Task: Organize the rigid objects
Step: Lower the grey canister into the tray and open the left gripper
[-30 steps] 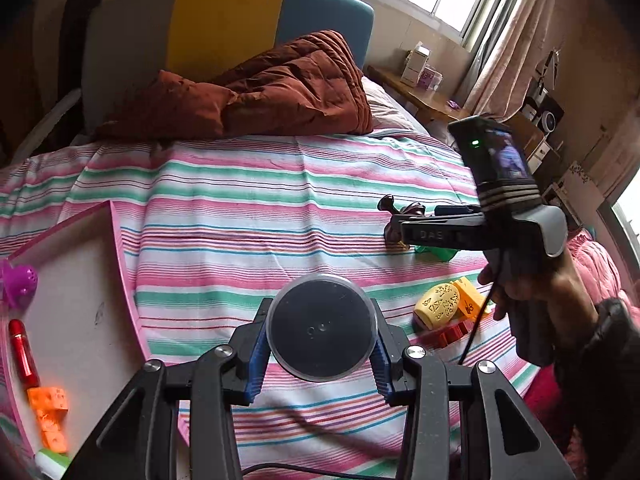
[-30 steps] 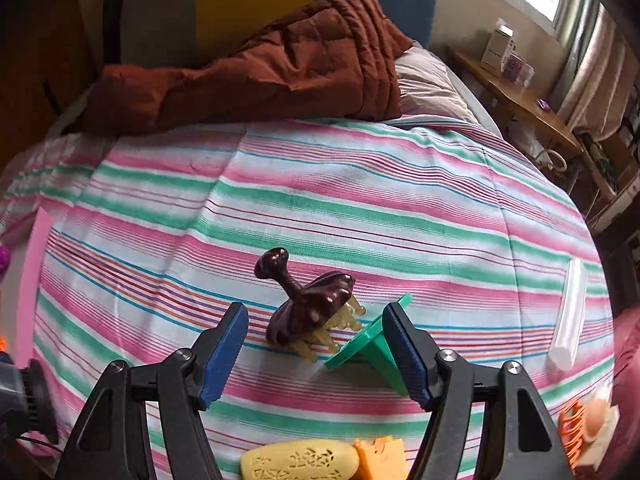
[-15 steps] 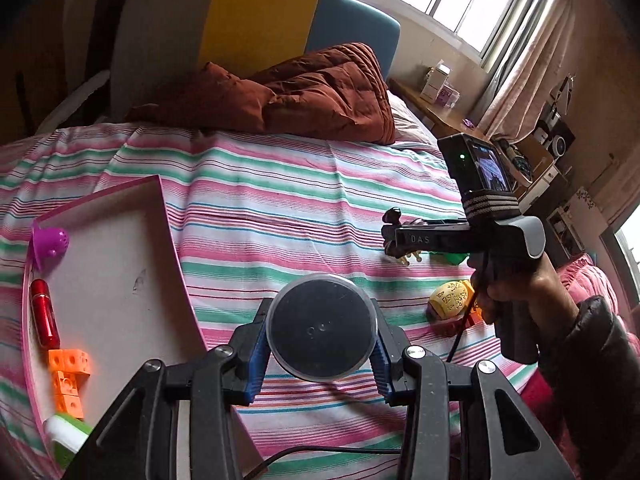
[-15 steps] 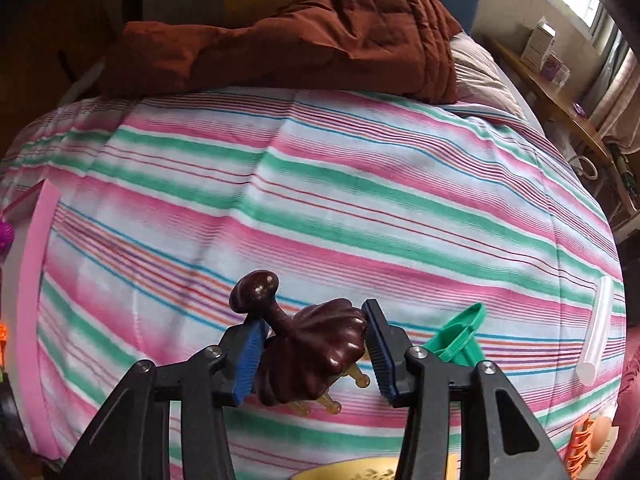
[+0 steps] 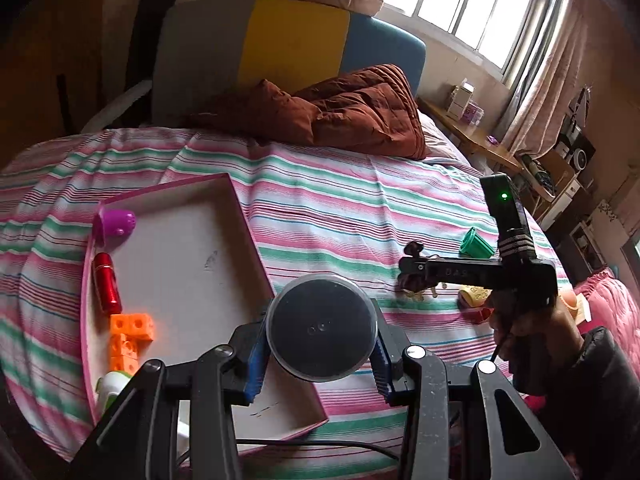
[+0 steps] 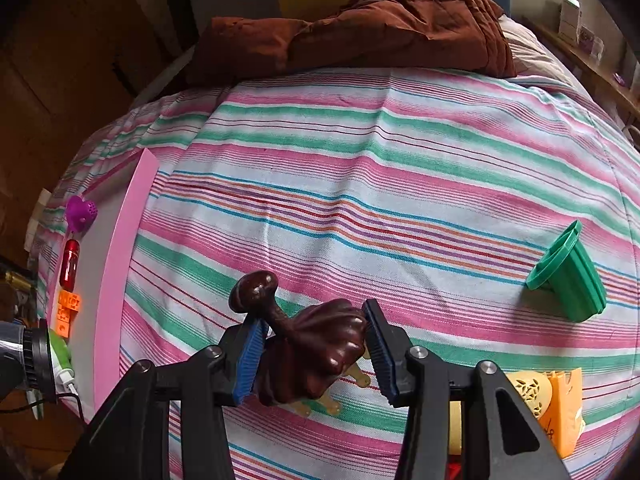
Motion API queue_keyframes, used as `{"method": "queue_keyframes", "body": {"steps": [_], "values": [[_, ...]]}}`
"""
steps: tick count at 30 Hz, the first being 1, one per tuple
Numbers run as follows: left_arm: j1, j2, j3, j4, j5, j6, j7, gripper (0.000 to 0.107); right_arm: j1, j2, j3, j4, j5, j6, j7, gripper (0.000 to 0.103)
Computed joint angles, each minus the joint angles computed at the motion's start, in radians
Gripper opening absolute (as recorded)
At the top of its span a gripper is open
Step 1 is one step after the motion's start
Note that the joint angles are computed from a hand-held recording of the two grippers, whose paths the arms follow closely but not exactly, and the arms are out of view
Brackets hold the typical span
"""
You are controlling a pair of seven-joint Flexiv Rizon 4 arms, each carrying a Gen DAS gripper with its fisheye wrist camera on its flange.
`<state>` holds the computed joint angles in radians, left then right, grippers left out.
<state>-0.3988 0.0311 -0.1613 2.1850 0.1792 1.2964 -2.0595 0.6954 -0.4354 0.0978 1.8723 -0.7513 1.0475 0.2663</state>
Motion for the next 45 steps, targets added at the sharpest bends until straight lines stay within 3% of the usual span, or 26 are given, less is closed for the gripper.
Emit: {"method": "queue_keyframes", "body": {"steps": [3, 7, 15, 32, 38, 43, 45], "values": [[0.020, 0.042, 0.003, 0.012, 0.085, -0.032, -0.075, 0.044, 0.001, 0.003, -0.012, 0.015, -0.021, 0.024, 0.035, 0.048], [0.051, 0.089, -0.013, 0.027, 0.163, -0.075, -0.149, 0.044, 0.008, -0.006, 0.002, -0.014, -0.012, -0.043, -0.009, 0.048], [0.089, 0.147, -0.033, 0.057, 0.191, -0.105, -0.180, 0.044, 0.015, -0.010, 0.012, -0.033, 0.000, -0.102, -0.039, 0.047], [0.103, 0.160, 0.104, 0.185, -0.250, 0.010, 0.076, 0.044, 0.020, -0.015, 0.022, -0.057, 0.022, -0.154, -0.040, 0.047], [0.157, 0.060, 0.080, 0.102, -0.243, 0.010, 0.114, 0.044, 0.022, -0.017, 0.023, -0.062, 0.028, -0.164, -0.038, 0.047], [0.158, -0.063, 0.083, 0.031, -0.356, -0.006, 0.217, 0.044, 0.022, -0.017, 0.022, -0.061, 0.027, -0.163, -0.033, 0.047], [0.162, -0.099, 0.086, -0.003, -0.345, -0.025, 0.208, 0.044, 0.022, -0.017, 0.022, -0.061, 0.027, -0.164, -0.031, 0.047]]}}
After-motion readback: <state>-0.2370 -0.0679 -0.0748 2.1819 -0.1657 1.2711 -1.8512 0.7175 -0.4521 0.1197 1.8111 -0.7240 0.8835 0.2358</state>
